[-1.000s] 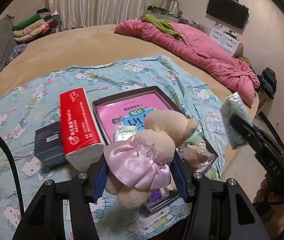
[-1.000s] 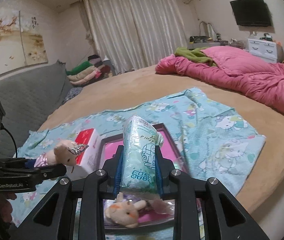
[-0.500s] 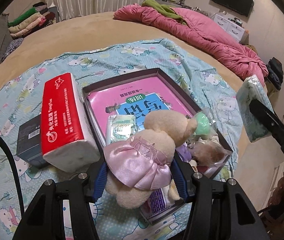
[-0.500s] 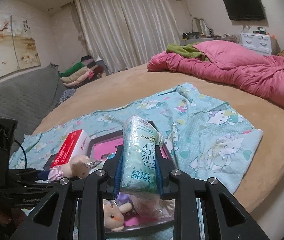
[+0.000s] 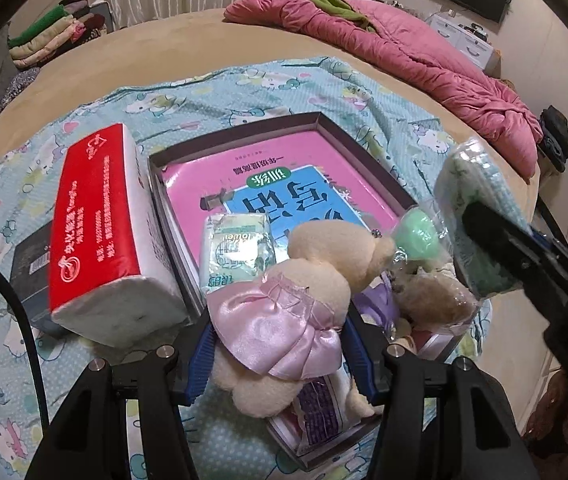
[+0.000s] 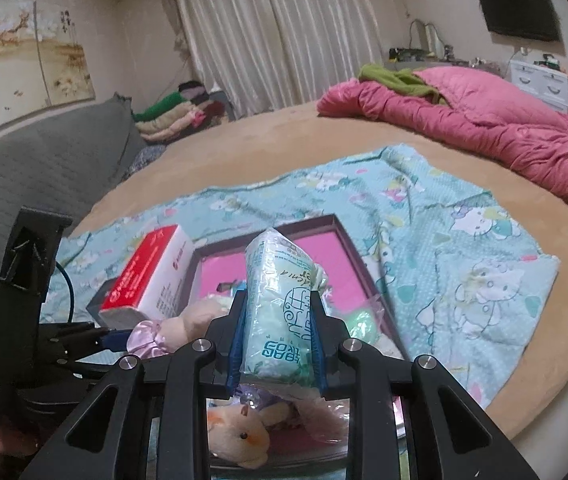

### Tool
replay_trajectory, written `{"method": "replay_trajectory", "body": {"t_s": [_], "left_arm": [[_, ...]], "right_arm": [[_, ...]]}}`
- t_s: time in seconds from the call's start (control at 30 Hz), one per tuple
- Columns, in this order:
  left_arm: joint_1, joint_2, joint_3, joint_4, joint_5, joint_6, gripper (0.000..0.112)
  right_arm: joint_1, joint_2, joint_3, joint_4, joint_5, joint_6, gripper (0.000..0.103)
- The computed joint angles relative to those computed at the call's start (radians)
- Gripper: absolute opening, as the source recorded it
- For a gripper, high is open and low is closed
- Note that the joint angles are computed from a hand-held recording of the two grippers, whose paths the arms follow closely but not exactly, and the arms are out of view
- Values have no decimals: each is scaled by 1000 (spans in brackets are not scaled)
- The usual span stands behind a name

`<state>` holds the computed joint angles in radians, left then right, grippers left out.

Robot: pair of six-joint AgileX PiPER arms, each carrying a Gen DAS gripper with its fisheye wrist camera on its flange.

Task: Organize soft objects
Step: 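Lift and carry the teddy bear and wipes pack over the pink tray, then lower the teddy bear and wipes pack into the pink tray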

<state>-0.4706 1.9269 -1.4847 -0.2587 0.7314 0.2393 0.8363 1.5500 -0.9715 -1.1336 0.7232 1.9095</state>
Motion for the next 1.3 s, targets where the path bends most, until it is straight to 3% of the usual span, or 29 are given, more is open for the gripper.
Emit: {"method": "replay_trajectory", "body": {"t_s": [0.63,0.77,0.9,1.17,1.3], "left_arm": [[20,53,-11,-20,1,34,58],[24,55,-12,-28,3,41,59],[28,55,-9,-36,3,43,60],[22,48,-6,-12,2,35,63],[21,40,-3,-1,1,26,63]], "right_arm": [[-125,107,-57,176,-197,-192,32],[-162,107,-27,168,-296,-147,36],[-171,104,-13,154,-337,-113,44],[-160,55,33,-10,-349,83,50],[-149,34,43,-23,-333,112,54]]}}
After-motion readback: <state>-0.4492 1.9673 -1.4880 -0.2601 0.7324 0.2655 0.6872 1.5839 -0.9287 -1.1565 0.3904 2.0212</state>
